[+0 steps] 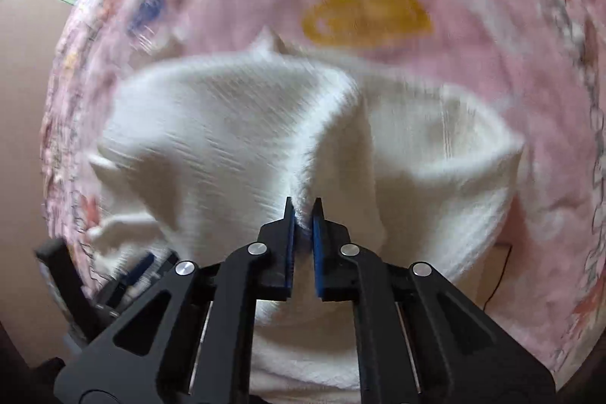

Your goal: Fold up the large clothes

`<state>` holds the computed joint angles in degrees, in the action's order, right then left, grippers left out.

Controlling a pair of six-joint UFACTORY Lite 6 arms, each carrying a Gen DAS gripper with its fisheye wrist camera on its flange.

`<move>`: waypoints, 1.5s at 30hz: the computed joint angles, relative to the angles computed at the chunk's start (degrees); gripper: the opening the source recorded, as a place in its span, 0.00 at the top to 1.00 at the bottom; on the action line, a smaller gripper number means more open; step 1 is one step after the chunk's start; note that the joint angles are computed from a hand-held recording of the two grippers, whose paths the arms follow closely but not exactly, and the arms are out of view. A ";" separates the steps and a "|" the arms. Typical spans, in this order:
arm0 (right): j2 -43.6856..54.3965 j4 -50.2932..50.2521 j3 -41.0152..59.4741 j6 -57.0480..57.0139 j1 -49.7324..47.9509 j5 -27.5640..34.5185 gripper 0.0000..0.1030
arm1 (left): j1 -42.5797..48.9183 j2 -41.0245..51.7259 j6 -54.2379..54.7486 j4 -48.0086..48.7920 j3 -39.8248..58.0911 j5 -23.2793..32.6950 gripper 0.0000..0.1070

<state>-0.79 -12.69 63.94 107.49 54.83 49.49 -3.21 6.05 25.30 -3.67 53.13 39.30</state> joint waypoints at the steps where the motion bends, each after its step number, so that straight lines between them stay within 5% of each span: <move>1: -0.92 -2.26 1.99 0.66 0.01 2.42 0.93 | -0.05 -1.49 0.05 -0.69 -0.64 0.43 0.60; 7: 2.07 -12.07 23.23 -8.22 -2.63 16.84 0.94 | -4.43 -1.28 -3.79 -4.66 2.05 2.85 0.59; 14: 14.80 -16.96 48.85 -21.74 -1.44 19.92 0.94 | -13.93 17.43 -13.32 -13.32 25.56 5.45 0.59; 18: 12.44 -18.63 39.04 -13.47 2.50 15.07 0.94 | -13.18 25.04 -13.98 -13.95 35.18 10.15 0.59; 26: 13.14 -25.40 24.75 12.22 17.13 6.16 0.94 | 3.29 10.35 -3.83 -5.80 16.03 11.54 0.57; 30: 19.94 -26.94 23.22 25.91 24.21 0.91 0.94 | 11.93 11.87 -7.11 -0.48 18.15 11.71 0.57; 34: 27.20 -27.05 23.37 33.55 26.59 -6.10 0.90 | 11.41 11.33 -9.43 1.05 20.59 11.00 0.53; 36: 28.35 -27.40 21.20 37.30 25.99 -12.01 0.80 | 8.56 10.98 -10.20 1.16 22.48 10.54 0.51; 38: 27.52 -28.03 19.18 42.15 26.00 -15.09 0.58 | 5.76 12.44 -10.11 0.63 26.34 11.16 0.48; 41: 22.95 -34.61 17.71 53.12 29.68 -9.92 0.57 | -0.19 17.18 -12.27 3.58 33.87 11.83 0.43; 45: 14.11 -35.97 17.31 55.42 34.70 9.19 0.57 | -6.39 23.09 -19.87 13.83 36.75 10.51 0.43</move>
<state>13.32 -48.66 81.25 162.91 89.53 58.68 -9.60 29.14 5.43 10.15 89.89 49.81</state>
